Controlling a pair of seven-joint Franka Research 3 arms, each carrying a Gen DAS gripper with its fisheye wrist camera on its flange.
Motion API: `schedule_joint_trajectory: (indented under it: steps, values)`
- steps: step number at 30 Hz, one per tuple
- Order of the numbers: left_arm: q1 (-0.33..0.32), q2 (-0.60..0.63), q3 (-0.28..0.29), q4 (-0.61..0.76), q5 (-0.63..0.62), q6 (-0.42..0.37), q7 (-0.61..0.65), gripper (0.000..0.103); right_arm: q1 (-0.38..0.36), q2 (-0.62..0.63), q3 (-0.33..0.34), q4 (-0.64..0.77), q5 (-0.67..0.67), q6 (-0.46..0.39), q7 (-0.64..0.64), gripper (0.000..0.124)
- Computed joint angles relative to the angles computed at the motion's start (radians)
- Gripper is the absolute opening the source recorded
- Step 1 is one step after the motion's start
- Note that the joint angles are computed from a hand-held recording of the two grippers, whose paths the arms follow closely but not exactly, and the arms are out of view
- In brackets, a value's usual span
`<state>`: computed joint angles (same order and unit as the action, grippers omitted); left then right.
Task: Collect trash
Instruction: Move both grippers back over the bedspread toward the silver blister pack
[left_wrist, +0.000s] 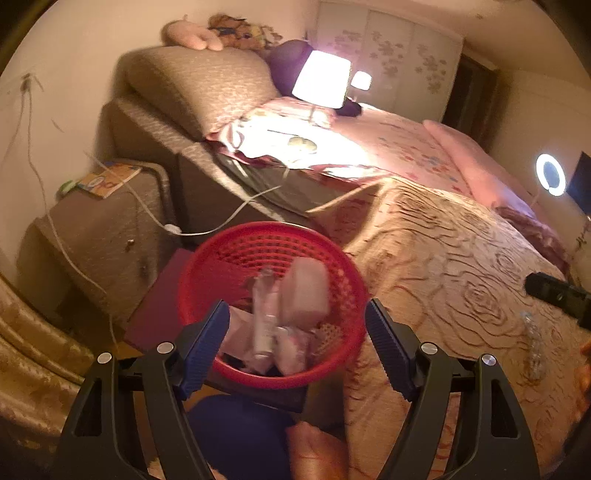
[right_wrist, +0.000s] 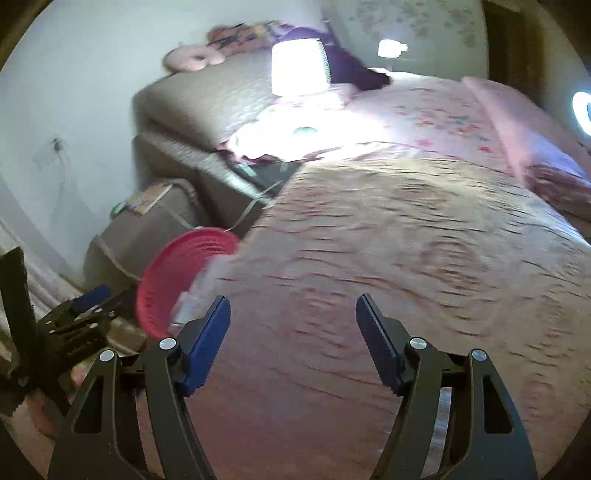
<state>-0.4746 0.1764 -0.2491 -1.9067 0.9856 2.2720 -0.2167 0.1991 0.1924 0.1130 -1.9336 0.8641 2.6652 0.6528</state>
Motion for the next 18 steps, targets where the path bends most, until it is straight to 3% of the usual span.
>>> schedule_joint_trajectory:
  steps: [10, 18]
  values:
    - [-0.054, 0.112, 0.008, 0.133, -0.011, 0.018, 0.098, 0.073, -0.107, -0.016, -0.078, -0.073, 0.005, 0.08, 0.048, 0.069]
    - [-0.114, 0.208, 0.028, 0.263, -0.047, 0.009, 0.207, 0.073, -0.154, -0.01, -0.078, -0.132, -0.006, 0.146, 0.056, 0.069]
